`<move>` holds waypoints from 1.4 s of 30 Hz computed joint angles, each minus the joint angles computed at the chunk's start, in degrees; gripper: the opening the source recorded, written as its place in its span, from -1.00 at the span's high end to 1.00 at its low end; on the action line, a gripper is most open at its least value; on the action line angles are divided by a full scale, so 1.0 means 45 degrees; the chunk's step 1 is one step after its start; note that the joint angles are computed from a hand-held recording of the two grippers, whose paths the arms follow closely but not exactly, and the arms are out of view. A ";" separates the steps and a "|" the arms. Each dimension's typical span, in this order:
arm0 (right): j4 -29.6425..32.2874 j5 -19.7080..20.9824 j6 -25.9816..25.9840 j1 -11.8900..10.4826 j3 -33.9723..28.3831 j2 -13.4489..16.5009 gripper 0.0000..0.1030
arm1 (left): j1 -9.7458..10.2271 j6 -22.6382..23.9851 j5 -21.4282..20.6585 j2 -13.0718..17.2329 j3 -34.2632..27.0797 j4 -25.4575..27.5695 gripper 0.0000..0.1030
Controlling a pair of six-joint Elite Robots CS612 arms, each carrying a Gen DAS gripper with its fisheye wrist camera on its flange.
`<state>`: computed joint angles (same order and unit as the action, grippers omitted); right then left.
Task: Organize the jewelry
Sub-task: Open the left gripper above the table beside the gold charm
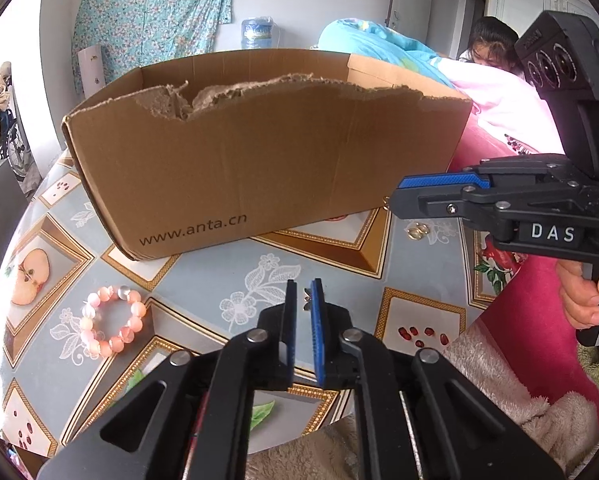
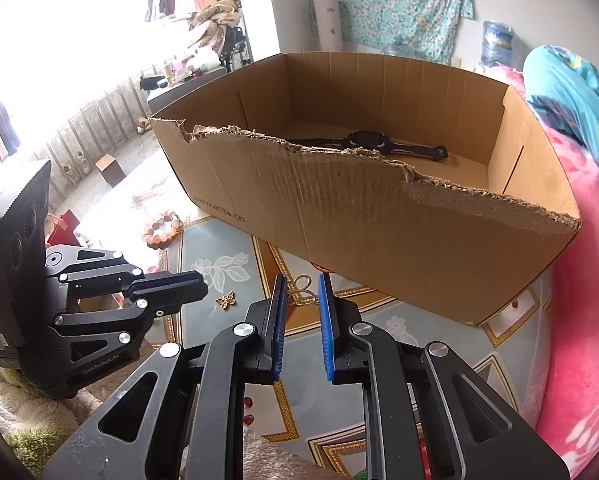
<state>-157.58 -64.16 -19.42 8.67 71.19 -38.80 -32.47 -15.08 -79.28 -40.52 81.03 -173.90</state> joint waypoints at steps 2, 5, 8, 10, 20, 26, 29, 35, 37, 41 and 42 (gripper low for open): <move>-0.0006 0.0142 0.0116 -0.0017 0.0030 0.0022 0.73 | -0.0028 0.0136 0.0031 0.0085 -0.0146 0.0219 0.66; 0.0011 0.0308 0.0308 -0.0055 -0.0010 0.0099 0.73 | -0.0067 0.0295 0.0082 0.0235 -0.0466 0.0758 0.66; -0.0020 0.0472 0.0494 -0.0106 -0.0047 0.0165 0.73 | -0.0148 0.0590 0.0520 0.0346 -0.0600 0.0905 0.66; -0.0060 0.0596 0.0586 -0.0158 -0.0038 0.0177 0.73 | -0.0204 0.0812 0.0763 0.0414 -0.0718 0.1026 0.78; -0.0458 0.0916 0.0800 -0.0250 0.0027 0.0176 0.73 | -0.0183 0.0640 0.0601 0.0361 -0.0744 0.1213 1.00; -0.0775 0.0993 0.0826 -0.0276 0.0198 0.0048 0.74 | -0.0134 0.0537 0.0568 0.0075 -0.0309 0.0806 1.00; -0.0753 0.1041 0.0798 -0.0254 0.0183 0.0050 0.73 | -0.0089 0.0539 0.0339 0.0002 -0.0235 0.0799 1.00; -0.0786 0.1072 0.0700 -0.0230 0.0271 -0.0009 0.74 | 0.0094 0.0180 -0.0651 0.0030 -0.0479 0.1607 0.67; -0.0796 0.1059 0.0771 -0.0225 0.0272 0.0004 0.73 | 0.0122 0.0172 -0.0944 0.0106 -0.0652 0.1817 0.63; -0.0793 0.1007 0.0852 -0.0230 0.0227 0.0046 0.73 | 0.0070 0.0555 -0.0756 0.0179 -0.0931 0.2341 0.63; -0.0813 0.1014 0.0874 -0.0237 0.0237 0.0044 0.73 | 0.0049 0.0661 -0.0654 0.0179 -0.1007 0.2564 0.63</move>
